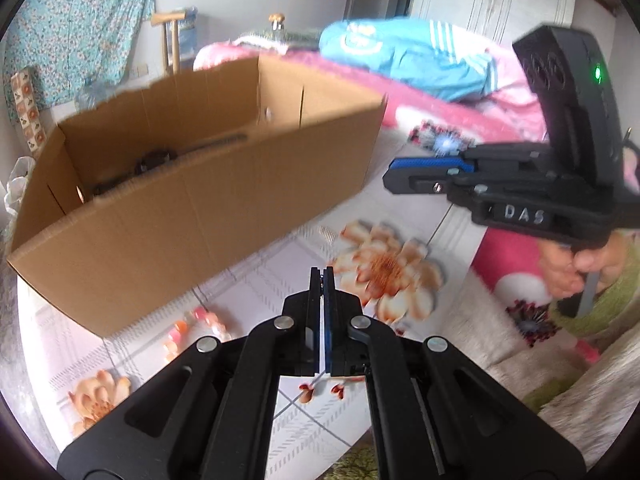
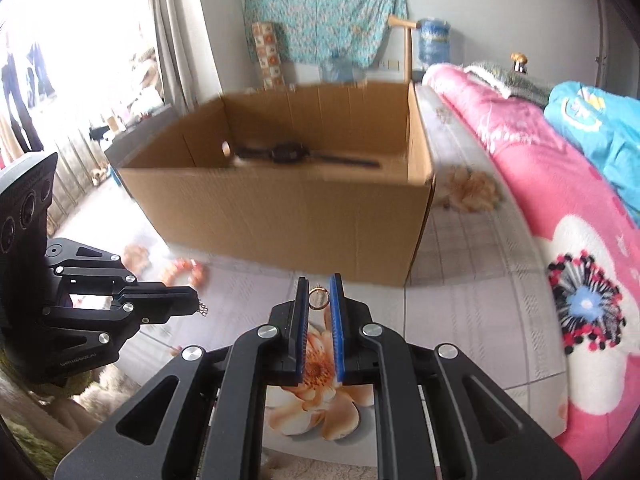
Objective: Organize jewelry
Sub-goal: 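Carry the gold ring over the box and open the right gripper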
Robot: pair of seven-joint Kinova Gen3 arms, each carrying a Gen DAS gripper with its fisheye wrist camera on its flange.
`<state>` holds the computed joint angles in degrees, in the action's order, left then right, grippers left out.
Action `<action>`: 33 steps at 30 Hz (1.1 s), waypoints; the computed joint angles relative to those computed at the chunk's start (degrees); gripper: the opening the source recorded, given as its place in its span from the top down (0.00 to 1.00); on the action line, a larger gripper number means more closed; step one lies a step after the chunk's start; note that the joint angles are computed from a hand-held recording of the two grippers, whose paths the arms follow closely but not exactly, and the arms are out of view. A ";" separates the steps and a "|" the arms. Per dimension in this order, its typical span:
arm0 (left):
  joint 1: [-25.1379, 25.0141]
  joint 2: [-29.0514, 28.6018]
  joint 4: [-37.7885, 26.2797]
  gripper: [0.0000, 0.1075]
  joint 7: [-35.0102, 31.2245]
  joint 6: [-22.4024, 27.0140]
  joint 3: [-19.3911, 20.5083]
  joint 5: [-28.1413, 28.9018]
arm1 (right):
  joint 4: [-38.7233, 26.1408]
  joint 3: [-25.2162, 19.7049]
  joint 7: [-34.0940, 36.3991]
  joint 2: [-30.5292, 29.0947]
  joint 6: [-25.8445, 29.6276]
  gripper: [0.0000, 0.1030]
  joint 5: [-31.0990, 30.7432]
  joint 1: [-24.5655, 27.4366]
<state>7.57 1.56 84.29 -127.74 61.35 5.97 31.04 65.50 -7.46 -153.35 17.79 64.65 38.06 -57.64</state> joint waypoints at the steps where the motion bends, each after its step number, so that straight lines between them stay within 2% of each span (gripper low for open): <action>1: -0.39 -0.09 -0.59 1.00 -0.61 0.40 -0.30 1.15 | -0.26 0.19 -0.18 -0.35 -0.27 0.90 1.10 -0.44; 5: -2.46 -0.15 -4.83 1.00 -3.20 2.41 -1.62 6.44 | -1.11 0.32 0.25 -1.36 -2.90 0.90 3.32 -0.05; 9: -3.36 1.92 -10.56 1.00 -2.41 2.23 -1.49 6.95 | -2.41 0.34 2.82 -1.44 -8.21 0.90 1.94 3.03; 12: -2.94 5.13 -15.63 1.00 0.66 1.09 -0.58 2.24 | -5.26 0.79 6.09 0.70 -9.85 0.90 -1.54 5.51; 15: -1.74 10.47 -22.73 1.00 6.30 3.64 0.10 -4.33 | -9.78 0.99 10.09 4.12 -8.86 0.90 -7.89 8.33; 19: 1.28 17.57 -31.84 1.00 14.36 8.00 0.16 -12.64 | -18.64 3.73 14.11 9.85 -2.34 0.89 -11.92 7.87; 21: 1.98 20.30 -35.37 0.99 17.66 9.78 0.69 -15.40 | -20.74 4.60 15.06 11.36 -1.15 0.89 -14.11 8.10; 23: 3.16 21.06 -36.16 0.99 20.10 9.44 0.25 -18.19 | -23.63 5.56 15.30 13.05 0.79 0.88 -15.95 8.17; 25: 3.20 21.32 -36.19 0.99 21.04 8.86 0.43 -19.32 | -23.78 6.77 14.63 13.26 0.84 0.85 -15.98 7.31; 27: 2.70 20.75 -34.90 0.93 22.05 7.87 0.68 -19.26 | -21.72 7.68 12.86 12.33 -0.92 0.70 -15.46 6.60; 31: 2.71 18.95 -32.21 0.87 23.07 5.55 0.70 -20.36 | -16.97 8.24 9.29 9.76 -4.56 0.63 -13.27 5.38; 33: 2.92 17.76 -30.67 0.80 23.68 4.25 0.54 -21.21 | -15.97 8.11 8.32 9.11 -5.01 0.61 -12.21 5.09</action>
